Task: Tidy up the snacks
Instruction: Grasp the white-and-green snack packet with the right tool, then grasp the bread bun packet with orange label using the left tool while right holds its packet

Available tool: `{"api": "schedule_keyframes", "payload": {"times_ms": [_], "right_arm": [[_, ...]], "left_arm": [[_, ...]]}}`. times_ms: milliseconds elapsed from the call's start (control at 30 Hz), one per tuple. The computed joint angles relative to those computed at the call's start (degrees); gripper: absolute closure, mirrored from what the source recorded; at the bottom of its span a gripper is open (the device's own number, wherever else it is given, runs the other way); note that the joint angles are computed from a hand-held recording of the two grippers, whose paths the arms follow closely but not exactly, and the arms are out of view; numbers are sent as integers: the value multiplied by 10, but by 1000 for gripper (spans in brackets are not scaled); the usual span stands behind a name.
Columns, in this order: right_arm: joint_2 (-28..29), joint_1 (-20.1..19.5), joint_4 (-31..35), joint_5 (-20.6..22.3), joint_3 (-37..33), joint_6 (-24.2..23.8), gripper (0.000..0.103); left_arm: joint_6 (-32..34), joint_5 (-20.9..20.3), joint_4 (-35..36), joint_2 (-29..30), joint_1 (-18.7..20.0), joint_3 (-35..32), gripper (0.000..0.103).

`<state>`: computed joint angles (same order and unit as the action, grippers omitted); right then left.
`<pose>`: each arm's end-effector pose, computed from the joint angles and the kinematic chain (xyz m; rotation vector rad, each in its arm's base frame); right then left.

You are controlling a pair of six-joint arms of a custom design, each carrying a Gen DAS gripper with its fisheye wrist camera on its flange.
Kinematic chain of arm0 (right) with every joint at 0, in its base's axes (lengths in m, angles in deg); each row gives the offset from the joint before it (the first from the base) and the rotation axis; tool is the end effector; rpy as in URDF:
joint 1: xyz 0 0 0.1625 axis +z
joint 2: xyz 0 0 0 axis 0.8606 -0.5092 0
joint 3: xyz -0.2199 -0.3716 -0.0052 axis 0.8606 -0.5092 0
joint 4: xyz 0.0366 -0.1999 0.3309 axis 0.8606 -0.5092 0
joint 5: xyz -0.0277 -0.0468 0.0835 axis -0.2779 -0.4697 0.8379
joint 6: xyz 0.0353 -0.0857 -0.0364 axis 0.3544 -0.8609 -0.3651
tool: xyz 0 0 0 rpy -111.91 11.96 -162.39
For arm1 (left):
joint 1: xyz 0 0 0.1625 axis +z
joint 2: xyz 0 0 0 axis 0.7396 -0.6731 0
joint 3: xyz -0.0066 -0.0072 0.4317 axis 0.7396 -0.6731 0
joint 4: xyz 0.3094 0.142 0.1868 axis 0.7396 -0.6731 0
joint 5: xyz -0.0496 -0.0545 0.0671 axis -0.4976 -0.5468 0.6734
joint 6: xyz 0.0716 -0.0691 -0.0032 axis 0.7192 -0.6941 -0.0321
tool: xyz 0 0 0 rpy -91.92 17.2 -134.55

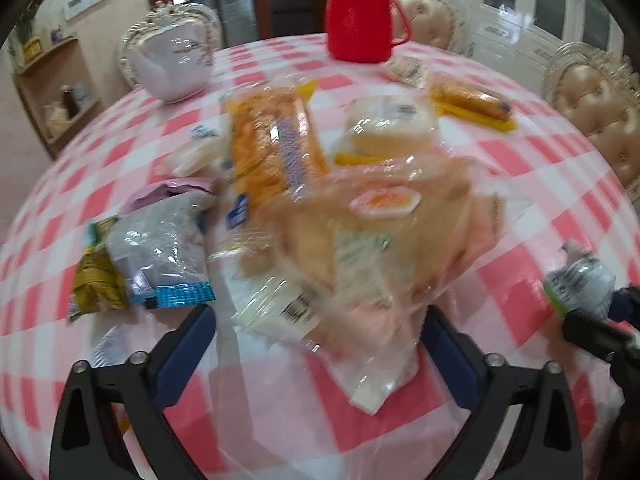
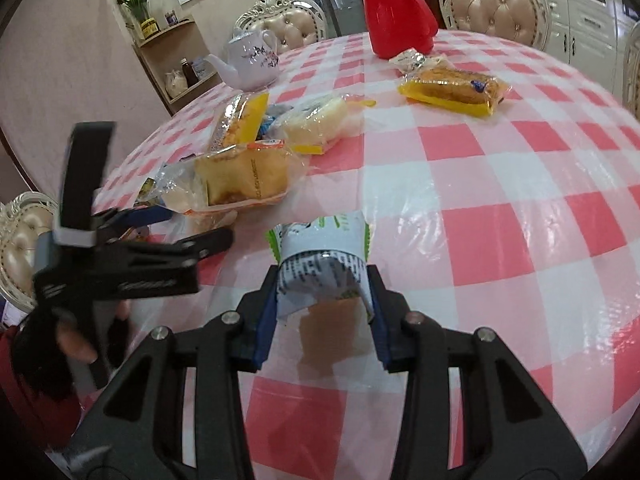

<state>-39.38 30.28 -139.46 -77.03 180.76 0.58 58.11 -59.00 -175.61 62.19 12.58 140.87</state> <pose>0.0818 -0.5527 0.1098 -0.0668 -2.3337 1.1308 -0.2002 -0.7151 0.0017 1.1854 2.3467 -0.3552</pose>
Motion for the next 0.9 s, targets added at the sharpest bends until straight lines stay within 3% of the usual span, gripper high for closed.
{"api": "schedule_keyframes", "payload": {"times_ms": [67,100,133,200,233,400,500,567,633,700,800,900], "right_arm": [[-3,-3,4,8,2,3,59],[-3,-5,2,12,3,3,59],[-2,-5,-3,13,5,2,59],[0,-5,-5,14,5,-1,59],[1,-5,-8,14,6,-3,59],[3,-1,-8,5,4,-13,59],[5,0,2,-7,-2,-10,58],[5,0,8,-12,-4,-6,58],[4,-1,9,-13,-4,-3,58],[3,-3,8,-10,-2,2,58],[1,-5,12,-7,-1,7,58],[-2,-9,13,1,1,14,57]], "left_arm": [[12,-13,-15,-8,2,13,25],[20,-10,-29,-11,-1,24,35],[37,-12,-56,-21,-3,49,61],[31,-26,-68,-43,-1,86,90],[23,-34,-66,-50,1,95,95],[-15,-79,-50,-100,20,137,95],[-45,-111,9,-109,31,123,93],[-78,-123,25,-106,33,113,81],[-111,-124,29,-95,29,95,46],[-110,-125,-6,-83,18,87,32],[-103,-142,-5,-66,6,56,28],[-138,-143,7,-50,-4,22,24]]}}
